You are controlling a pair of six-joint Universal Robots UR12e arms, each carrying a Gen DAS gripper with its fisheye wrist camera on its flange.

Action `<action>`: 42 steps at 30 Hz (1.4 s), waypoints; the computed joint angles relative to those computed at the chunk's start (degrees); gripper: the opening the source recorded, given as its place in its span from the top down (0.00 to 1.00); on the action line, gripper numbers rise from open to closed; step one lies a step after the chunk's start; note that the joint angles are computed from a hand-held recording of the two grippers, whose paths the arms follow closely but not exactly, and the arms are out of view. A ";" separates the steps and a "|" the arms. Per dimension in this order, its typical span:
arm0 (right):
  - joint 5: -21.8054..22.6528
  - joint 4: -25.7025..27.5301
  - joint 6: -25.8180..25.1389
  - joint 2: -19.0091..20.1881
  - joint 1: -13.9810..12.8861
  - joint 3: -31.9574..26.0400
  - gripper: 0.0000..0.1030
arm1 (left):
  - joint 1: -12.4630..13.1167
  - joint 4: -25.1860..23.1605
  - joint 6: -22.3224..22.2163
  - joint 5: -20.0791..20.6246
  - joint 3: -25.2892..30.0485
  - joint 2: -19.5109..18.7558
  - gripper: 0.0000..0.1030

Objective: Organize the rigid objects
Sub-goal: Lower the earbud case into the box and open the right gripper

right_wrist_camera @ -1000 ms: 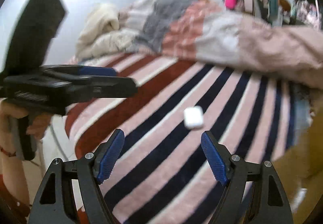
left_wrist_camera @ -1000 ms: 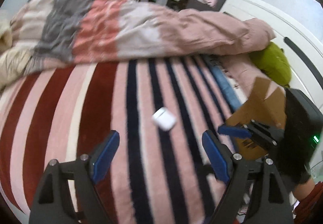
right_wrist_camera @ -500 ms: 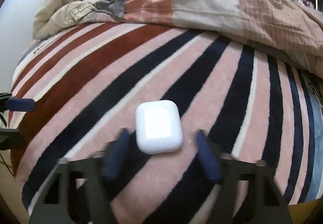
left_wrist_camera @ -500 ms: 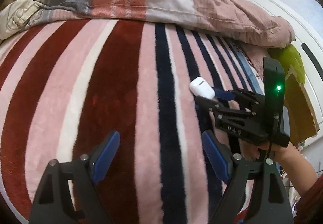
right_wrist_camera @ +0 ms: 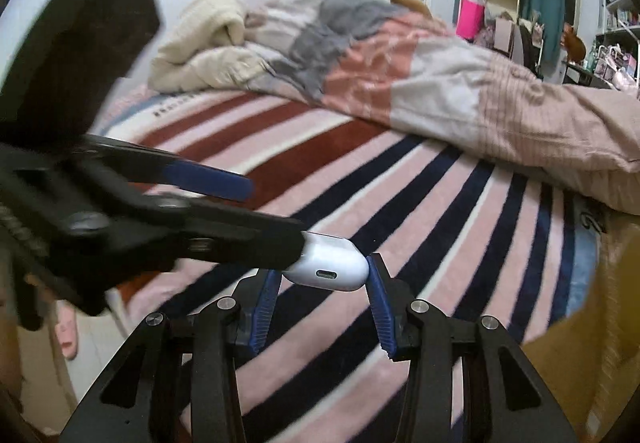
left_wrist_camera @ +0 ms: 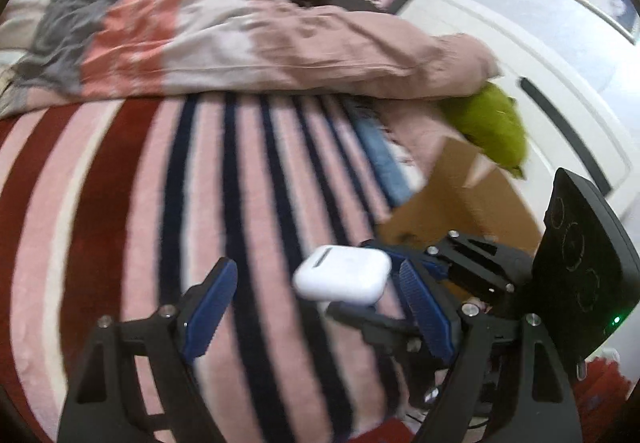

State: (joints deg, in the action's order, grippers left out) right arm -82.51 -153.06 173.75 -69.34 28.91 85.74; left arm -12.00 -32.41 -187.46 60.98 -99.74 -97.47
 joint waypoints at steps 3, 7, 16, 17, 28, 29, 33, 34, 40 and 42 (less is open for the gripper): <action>0.25 -4.05 -0.62 -2.43 -0.24 2.60 0.63 | -1.10 -0.61 1.23 -2.83 1.47 -0.23 0.21; -0.86 -9.22 -1.75 -4.99 -0.85 5.40 0.63 | -2.37 -2.43 1.81 -6.67 4.23 -1.60 0.45; -3.10 -11.93 0.51 -9.12 -4.60 10.08 0.63 | -8.28 -11.39 7.75 -4.79 15.03 -7.84 0.48; -3.12 -11.16 1.11 -9.56 -5.33 10.42 0.63 | -8.72 -12.29 8.25 -4.58 16.02 -8.50 0.49; -3.14 -4.08 5.56 -11.64 -10.28 11.79 0.63 | -12.73 -17.39 11.38 -0.02 25.19 -14.22 0.58; -3.28 -4.09 5.81 -11.67 -10.40 11.94 0.63 | -12.81 -17.87 11.68 0.08 25.42 -14.41 0.58; -3.64 -4.29 6.11 -12.04 -10.64 12.77 0.63 | -13.25 -18.66 12.25 1.31 26.20 -14.93 0.58; -4.49 -4.05 5.90 -12.01 -10.49 12.75 0.62 | -13.35 -18.48 12.26 1.91 26.12 -14.88 0.58; -6.48 -1.60 7.49 -12.28 -10.26 12.30 0.51 | -13.65 -14.20 11.28 6.05 23.65 -13.06 0.32; -6.86 -2.19 7.65 -12.52 -10.05 12.46 0.46 | -13.70 -11.50 10.46 8.41 21.84 -11.66 0.26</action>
